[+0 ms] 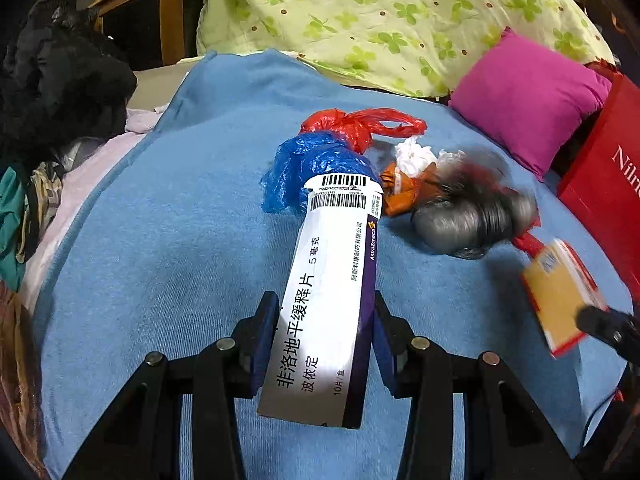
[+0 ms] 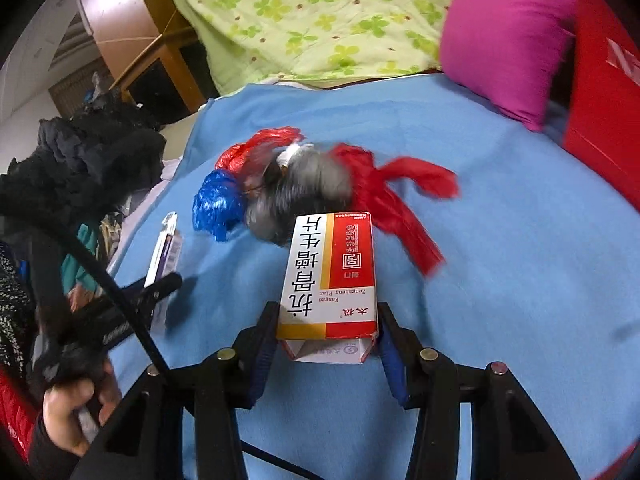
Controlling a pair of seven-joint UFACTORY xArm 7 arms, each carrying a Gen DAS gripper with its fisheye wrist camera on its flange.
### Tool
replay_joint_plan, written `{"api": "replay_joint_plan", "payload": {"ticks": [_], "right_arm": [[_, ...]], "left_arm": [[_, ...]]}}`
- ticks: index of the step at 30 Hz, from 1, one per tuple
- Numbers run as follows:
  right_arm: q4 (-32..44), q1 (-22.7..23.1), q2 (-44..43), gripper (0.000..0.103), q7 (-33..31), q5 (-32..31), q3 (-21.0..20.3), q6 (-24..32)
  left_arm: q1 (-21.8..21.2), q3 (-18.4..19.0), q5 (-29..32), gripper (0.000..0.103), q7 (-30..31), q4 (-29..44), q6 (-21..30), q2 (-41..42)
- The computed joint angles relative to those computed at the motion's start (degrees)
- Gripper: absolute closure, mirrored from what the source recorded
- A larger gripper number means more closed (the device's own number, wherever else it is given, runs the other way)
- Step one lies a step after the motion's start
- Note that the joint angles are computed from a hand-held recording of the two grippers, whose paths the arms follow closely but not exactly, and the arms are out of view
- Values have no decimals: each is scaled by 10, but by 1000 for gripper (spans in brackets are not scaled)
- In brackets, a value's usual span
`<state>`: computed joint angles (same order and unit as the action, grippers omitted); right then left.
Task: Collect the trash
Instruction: 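Grasp the red-and-white medicine box with the right gripper, then carry both boxes to the red basket and release the right gripper's box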
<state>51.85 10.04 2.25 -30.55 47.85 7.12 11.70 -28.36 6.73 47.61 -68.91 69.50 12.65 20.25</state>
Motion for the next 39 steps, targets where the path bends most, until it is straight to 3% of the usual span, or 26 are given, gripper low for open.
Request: {"api": "replay_joint_plan", "payload": {"ticks": [9, 17, 27, 39], "right_arm": [[-93, 38, -114, 53, -109, 163, -57, -1], [-150, 69, -208, 53, -151, 221, -104, -17], [-249, 52, -355, 53, -67, 124, -151, -37], [-340, -65, -490, 53, 44, -23, -191, -1]], "left_arm": [[-18, -27, 47, 57, -65, -56, 16, -59], [-13, -89, 102, 57, -104, -57, 55, -102], [-36, -135, 75, 57, -56, -5, 70, -84], [-116, -130, 19, 57, 39, 99, 89, -14]]}}
